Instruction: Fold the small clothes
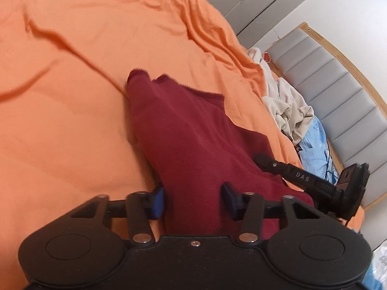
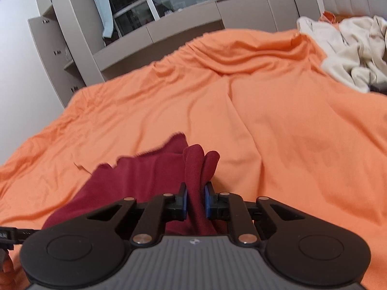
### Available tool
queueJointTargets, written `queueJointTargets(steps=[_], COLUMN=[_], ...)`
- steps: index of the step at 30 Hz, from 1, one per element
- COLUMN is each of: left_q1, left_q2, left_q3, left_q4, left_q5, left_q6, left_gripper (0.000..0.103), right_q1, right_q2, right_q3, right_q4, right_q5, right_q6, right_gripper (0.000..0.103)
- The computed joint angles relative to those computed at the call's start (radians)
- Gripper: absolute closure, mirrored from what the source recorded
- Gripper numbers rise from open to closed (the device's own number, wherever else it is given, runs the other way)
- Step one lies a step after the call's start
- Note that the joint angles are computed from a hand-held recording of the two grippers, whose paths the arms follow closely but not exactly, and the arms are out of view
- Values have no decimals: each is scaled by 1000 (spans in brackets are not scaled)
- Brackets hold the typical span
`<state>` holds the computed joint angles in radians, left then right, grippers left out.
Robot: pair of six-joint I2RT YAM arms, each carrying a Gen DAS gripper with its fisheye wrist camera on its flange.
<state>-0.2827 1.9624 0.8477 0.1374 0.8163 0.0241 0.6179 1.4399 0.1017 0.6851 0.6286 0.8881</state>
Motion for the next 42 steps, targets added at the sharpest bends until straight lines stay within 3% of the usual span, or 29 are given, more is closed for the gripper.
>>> queueJointTargets(steps=[4, 7, 13, 17, 22, 27, 30, 38, 42], left_q1=[-12, -12, 67, 156, 273, 306, 299, 319, 318], left_q2=[-91, -179, -354, -401, -384, -286, -229, -208, -206], left_q3=[-62, -96, -177, -183, -137, -88, -79, -74, -76], left_q4=[57, 50, 34, 24, -27, -82, -85, -85, -82], left_q5=[-30, -58, -68, -45, -1, -45, -93, -94, -103], left_q6=[-11, 38, 164, 192, 218, 268, 294, 328, 330], left_gripper=[68, 69, 70, 70, 70, 69, 68, 64, 62], right_q1=[70, 106, 125, 119, 83, 71, 60, 75, 72], right_q2=[-118, -121, 47, 173, 321, 440, 466, 463, 457], right_q3=[42, 79, 178, 256, 378, 483, 481, 468, 469], right_q4=[-112, -112, 64, 175, 160, 50, 48, 23, -7], right_q5=[82, 103, 91, 54, -30, -48, -58, -45, -44], right_q6=[-27, -44, -97, -124, -125, -98, -65, -36, -17], right_gripper=[88, 88, 88, 88, 88, 88, 87, 83, 72])
